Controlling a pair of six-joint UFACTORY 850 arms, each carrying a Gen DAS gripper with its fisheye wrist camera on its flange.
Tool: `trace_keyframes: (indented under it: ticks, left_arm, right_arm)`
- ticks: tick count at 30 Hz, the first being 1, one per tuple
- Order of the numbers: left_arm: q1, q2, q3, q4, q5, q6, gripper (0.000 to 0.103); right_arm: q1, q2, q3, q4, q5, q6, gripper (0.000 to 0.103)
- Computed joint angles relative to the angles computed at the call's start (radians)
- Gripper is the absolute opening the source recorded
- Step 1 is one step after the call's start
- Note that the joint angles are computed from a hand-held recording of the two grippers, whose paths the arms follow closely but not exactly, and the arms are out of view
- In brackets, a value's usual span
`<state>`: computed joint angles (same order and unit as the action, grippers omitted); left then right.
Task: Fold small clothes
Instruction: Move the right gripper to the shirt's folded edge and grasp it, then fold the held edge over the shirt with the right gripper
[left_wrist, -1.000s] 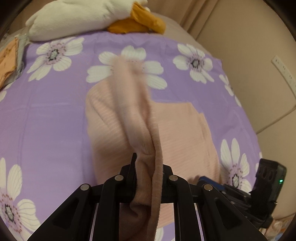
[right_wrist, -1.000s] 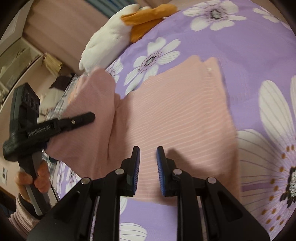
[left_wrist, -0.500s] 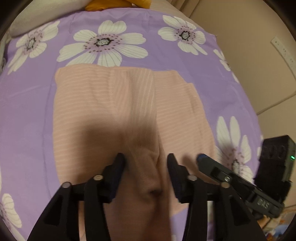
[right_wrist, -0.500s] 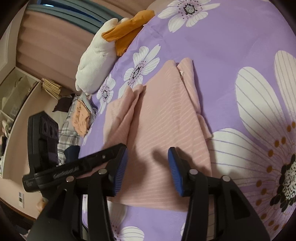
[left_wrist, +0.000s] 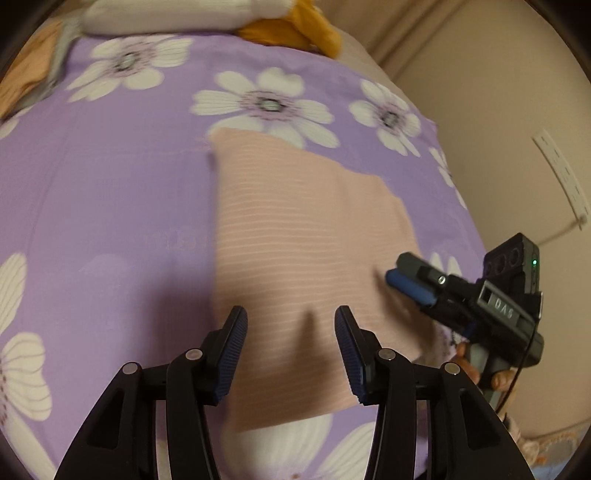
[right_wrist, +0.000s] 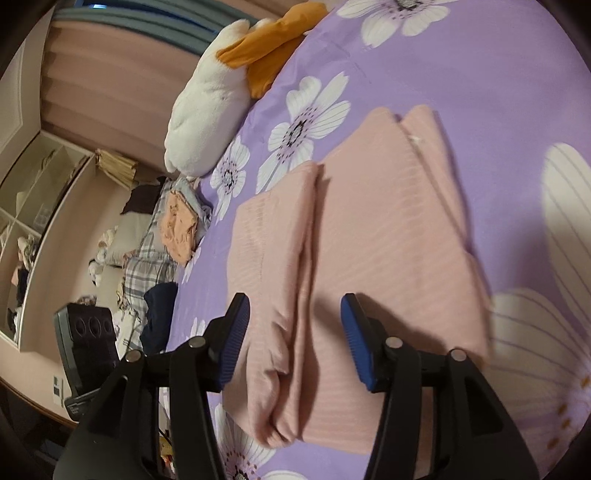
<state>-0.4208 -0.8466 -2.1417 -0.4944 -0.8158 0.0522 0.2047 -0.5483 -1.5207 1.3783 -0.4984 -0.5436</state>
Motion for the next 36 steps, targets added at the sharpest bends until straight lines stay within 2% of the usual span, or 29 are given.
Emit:
trace_keyframes:
  ticks: [7, 12, 14, 16, 19, 28, 36]
  left_arm:
    - [0.025, 0.013, 0.054, -0.03, 0.017, -0.015, 0.047]
    - [0.04, 0.019, 0.08, -0.072, 0.015, 0.006, 0.047]
    - [0.042, 0.024, 0.091, -0.084, 0.015, 0.014, 0.047]
    - [0.046, 0.026, 0.095, -0.09, 0.013, 0.02, 0.047]
    - [0.049, 0.032, 0.105, -0.102, 0.014, 0.031, 0.047]
    - [0.041, 0.036, 0.105, -0.102, 0.01, 0.046, 0.047]
    - [0.014, 0.0, 0.033, -0.067, -0.025, 0.049, 0.047]
  right_arm:
    - [0.019, -0.12, -0.184, -0.274, -0.035, 0.201, 0.052]
    - [0.02, -0.179, -0.262, -0.286, -0.062, 0.203, 0.051]
    - [0.019, -0.192, -0.28, -0.287, -0.06, 0.208, 0.045]
    - [0.019, -0.203, -0.297, -0.301, -0.066, 0.219, 0.025]
    - [0.021, -0.214, -0.312, -0.303, -0.075, 0.218, 0.012]
    - [0.013, -0.146, -0.298, -0.391, 0.0, 0.202, 0.009]
    - [-0.022, -0.087, -0.236, -0.589, 0.074, 0.36, 0.01]
